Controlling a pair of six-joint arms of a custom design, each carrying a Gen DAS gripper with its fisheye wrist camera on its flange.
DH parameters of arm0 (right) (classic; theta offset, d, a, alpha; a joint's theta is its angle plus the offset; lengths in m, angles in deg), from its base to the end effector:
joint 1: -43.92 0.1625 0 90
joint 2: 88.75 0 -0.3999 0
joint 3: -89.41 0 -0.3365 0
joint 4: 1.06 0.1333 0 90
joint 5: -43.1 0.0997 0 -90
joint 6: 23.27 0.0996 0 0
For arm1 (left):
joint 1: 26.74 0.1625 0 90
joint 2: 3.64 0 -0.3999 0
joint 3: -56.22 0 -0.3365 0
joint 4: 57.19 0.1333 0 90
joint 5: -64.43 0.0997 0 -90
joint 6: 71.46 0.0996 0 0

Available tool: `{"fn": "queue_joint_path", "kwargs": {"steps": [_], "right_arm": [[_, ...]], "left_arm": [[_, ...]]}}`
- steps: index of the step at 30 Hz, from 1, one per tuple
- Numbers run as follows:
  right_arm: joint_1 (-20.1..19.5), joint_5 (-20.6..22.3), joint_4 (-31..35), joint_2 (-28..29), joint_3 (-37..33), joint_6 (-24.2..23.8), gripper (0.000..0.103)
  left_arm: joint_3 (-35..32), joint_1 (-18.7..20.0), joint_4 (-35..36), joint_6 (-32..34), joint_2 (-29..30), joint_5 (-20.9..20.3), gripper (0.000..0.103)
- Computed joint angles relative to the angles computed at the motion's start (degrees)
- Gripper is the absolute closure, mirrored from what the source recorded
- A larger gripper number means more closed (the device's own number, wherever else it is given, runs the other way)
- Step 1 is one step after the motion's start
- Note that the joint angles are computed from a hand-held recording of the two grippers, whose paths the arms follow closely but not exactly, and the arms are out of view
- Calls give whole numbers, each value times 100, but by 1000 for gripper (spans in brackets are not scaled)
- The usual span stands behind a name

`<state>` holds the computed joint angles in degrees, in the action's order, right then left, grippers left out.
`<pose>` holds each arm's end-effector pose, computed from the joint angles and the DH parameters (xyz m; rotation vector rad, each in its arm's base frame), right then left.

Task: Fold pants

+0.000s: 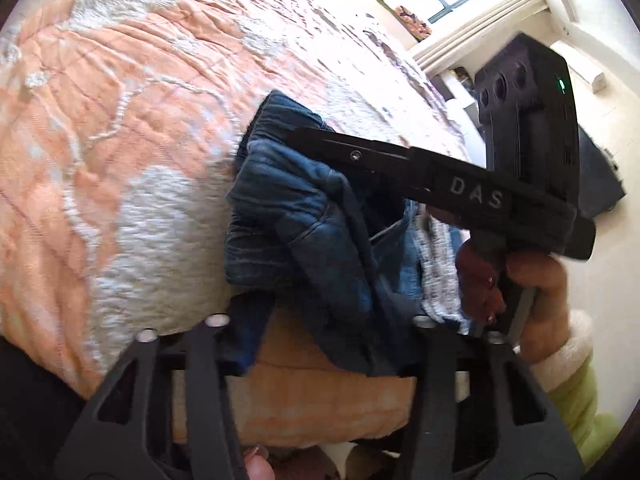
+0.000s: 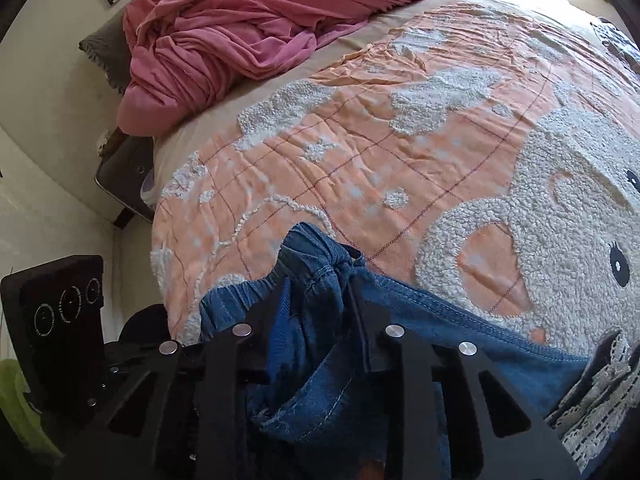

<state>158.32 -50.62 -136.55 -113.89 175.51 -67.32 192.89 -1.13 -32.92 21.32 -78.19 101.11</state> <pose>0.3613 -0.4894 -0.0842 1.7516 -2.5507 -0.4313 -0.0595 -0.2649 0.1849 -0.5693 2.6063 -1.3190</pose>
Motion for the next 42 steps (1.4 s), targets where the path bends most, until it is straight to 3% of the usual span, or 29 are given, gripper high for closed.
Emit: {"fn": "queue_joint_path", "kwargs": {"steps": [4, 7, 14, 18, 19, 20, 21, 22, 25, 28, 33, 38, 40, 42], "right_arm": [[-122, 299, -99, -283, 152, -68, 78], [-254, 482, -175, -582, 288, -160, 93], [-716, 787, -271, -1266, 584, -288, 96], [-817, 672, -124, -1261, 458, -160, 94], [-791, 623, -135, -1221, 432, -182, 93], [-761, 591, -75, -1162, 373, -194, 84], [-714, 568, -10, -1077, 291, -144, 66], [-673, 546, 14, -1007, 244, -108, 58], [-499, 421, 36, -743, 90, -98, 56], [-308, 164, 42, -434, -88, -84, 54], [-44, -288, 200, 54, -424, -50, 40], [131, -566, 692, 485, -918, 109, 35], [151, -665, 966, 618, -1134, 267, 41], [100, -461, 1177, 631, -1204, 286, 81]], "left_arm": [[-352, -66, 272, 229, 236, -138, 75], [-719, -156, 564, 439, 501, -270, 76], [-1663, 59, 727, 1426, 1125, -398, 76], [-1800, 89, 782, 1268, 1419, -294, 76], [-1763, 82, 812, 1158, 1418, -286, 76], [-1708, 57, 845, 1033, 1406, -287, 76], [-1559, -43, 925, 748, 1380, -306, 75], [-1398, -160, 1013, 419, 1370, -309, 73], [-915, -391, 862, -67, 1137, -222, 64], [-464, -644, 674, -563, 891, -200, 49], [161, -831, 76, -1026, 442, -292, 36], [566, -833, -624, -980, -124, -373, 34], [571, -748, -732, -858, -184, -423, 34], [544, -622, -888, -663, -252, -466, 36]]}}
